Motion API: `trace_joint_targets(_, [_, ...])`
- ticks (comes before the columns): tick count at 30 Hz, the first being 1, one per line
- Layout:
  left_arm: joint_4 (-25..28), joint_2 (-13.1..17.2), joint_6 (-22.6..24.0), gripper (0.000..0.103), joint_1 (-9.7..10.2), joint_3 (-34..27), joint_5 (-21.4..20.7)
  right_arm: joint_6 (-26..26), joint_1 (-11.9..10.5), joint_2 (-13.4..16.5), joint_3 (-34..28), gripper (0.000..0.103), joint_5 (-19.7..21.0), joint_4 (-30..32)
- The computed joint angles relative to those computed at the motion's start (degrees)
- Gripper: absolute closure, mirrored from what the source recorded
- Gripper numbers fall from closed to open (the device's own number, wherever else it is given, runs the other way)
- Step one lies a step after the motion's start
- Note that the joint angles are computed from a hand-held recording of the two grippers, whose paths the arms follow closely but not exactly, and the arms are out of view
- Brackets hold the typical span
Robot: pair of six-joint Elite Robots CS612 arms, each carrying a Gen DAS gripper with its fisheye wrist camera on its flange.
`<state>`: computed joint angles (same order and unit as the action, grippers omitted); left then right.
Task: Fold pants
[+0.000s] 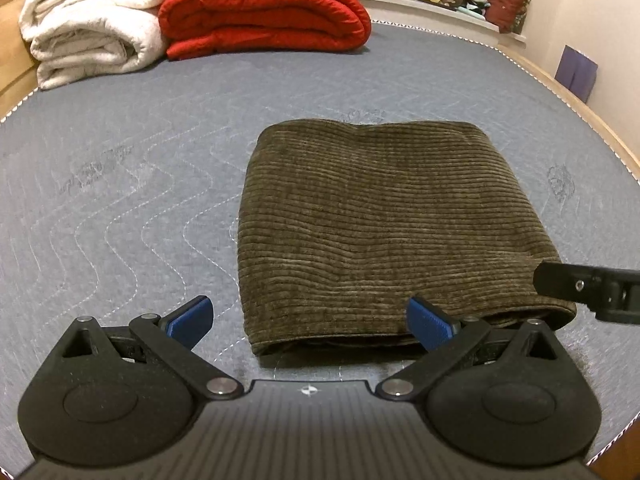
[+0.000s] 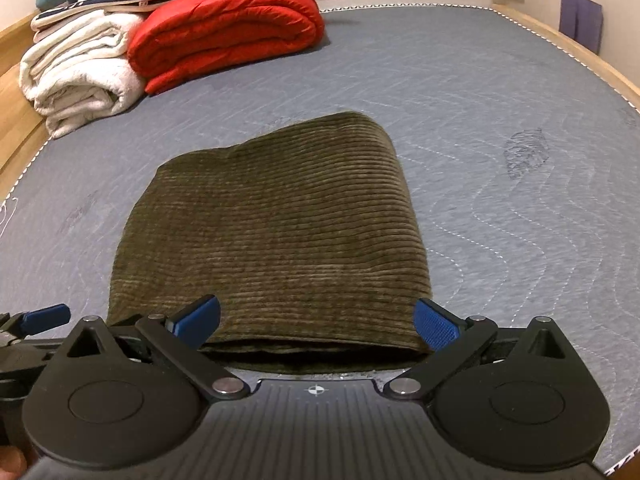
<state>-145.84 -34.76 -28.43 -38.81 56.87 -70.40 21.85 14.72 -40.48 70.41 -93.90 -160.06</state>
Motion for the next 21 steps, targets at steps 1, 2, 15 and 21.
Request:
trace_joint_targets(1, [-0.1, -0.1, -0.1, 0.0, 0.02, 0.1, -0.1, -0.2, 0.1, 0.0, 0.0, 0.001, -0.1, -0.1])
trace_joint_targets(2, [-0.2, -0.1, -0.2, 0.0, 0.04, 0.1, -0.3, -0.4, 0.1, 0.0, 0.0, 0.001, -0.4, -0.2])
trace_joint_targets(15, [-1.5, -0.9, -0.3, 0.0, -0.05, 1.4, -1.2, -1.0, 0.3, -0.2, 1.0, 0.001, -2.6, 0.0])
trace_joint_targets(21, [-1.8, -0.9, 0.1, 0.0, -0.05, 1.4, -1.4, -1.6, 0.4, -0.5, 1.4, 0.001, -2.7, -0.3])
